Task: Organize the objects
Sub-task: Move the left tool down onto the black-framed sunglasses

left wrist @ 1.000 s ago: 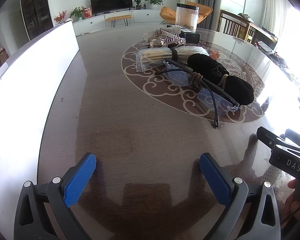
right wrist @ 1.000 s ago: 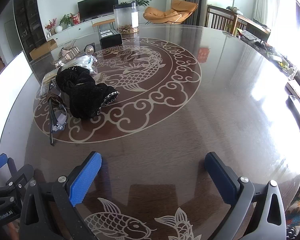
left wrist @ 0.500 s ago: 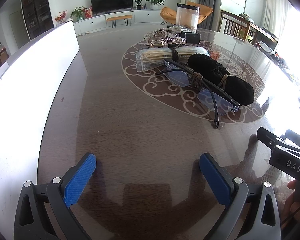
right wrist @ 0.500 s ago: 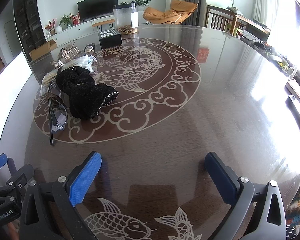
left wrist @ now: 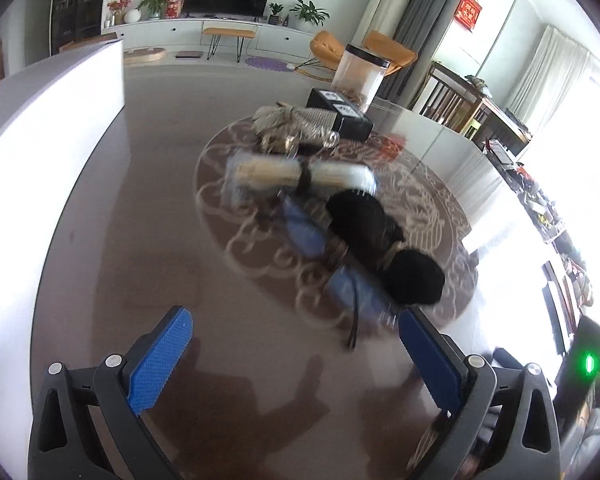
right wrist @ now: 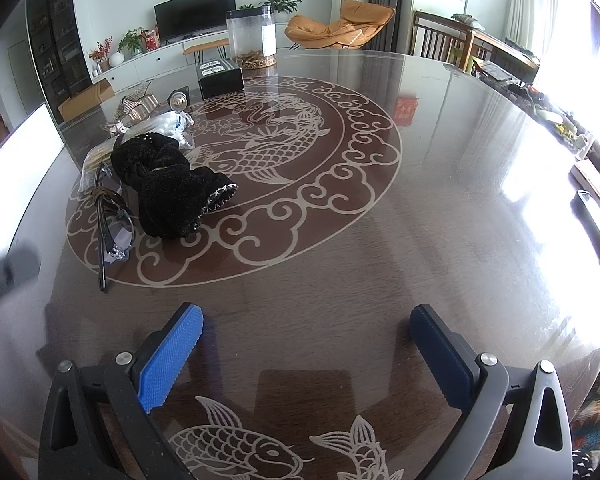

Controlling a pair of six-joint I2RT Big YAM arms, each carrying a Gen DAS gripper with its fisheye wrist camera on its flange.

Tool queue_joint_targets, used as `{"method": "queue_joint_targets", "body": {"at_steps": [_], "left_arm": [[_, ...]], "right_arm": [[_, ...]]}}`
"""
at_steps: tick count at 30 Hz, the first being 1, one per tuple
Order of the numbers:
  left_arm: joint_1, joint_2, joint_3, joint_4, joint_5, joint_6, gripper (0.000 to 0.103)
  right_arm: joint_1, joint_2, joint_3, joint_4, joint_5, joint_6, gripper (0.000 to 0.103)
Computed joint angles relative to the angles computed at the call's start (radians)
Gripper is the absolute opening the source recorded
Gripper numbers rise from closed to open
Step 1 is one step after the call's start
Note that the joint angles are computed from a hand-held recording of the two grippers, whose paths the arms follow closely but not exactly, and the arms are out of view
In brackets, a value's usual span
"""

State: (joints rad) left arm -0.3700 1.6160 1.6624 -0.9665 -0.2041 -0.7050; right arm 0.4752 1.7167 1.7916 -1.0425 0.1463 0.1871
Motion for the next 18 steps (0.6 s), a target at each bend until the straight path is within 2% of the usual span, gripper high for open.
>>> {"method": "queue_joint_targets", "body": {"at_steps": [3,6,9,12,18], "left_arm": [[0.01,0.113,0.132,-0.067,-0.022,0.024,0.103],[0.02,0.212,0.24,-0.17,-0.062,0.031,0.103],[0.024,0.209,0.237,-0.183,-0.102,0.025,0.103],[0.04,0.164,0.169,-0.161,-0.11,0.017,0.1],[0.042,0.194,0.199,-0.207,-0.152,0.096,0.103]], "right_arm": [[0.0,0.0,0.0,0.0,0.001,0.0,0.103],[0.0,0.001,0.0,0.0,0.001,0.0,0.103],[0.0,0.001,0.0,0.001,0.001,0.0,0.103],[0.0,0.001,0.001,0.001,0.001,0.0,0.103],[-0.001,0.001,0.002,0.001,0.0,-0.002,0.103]]}}
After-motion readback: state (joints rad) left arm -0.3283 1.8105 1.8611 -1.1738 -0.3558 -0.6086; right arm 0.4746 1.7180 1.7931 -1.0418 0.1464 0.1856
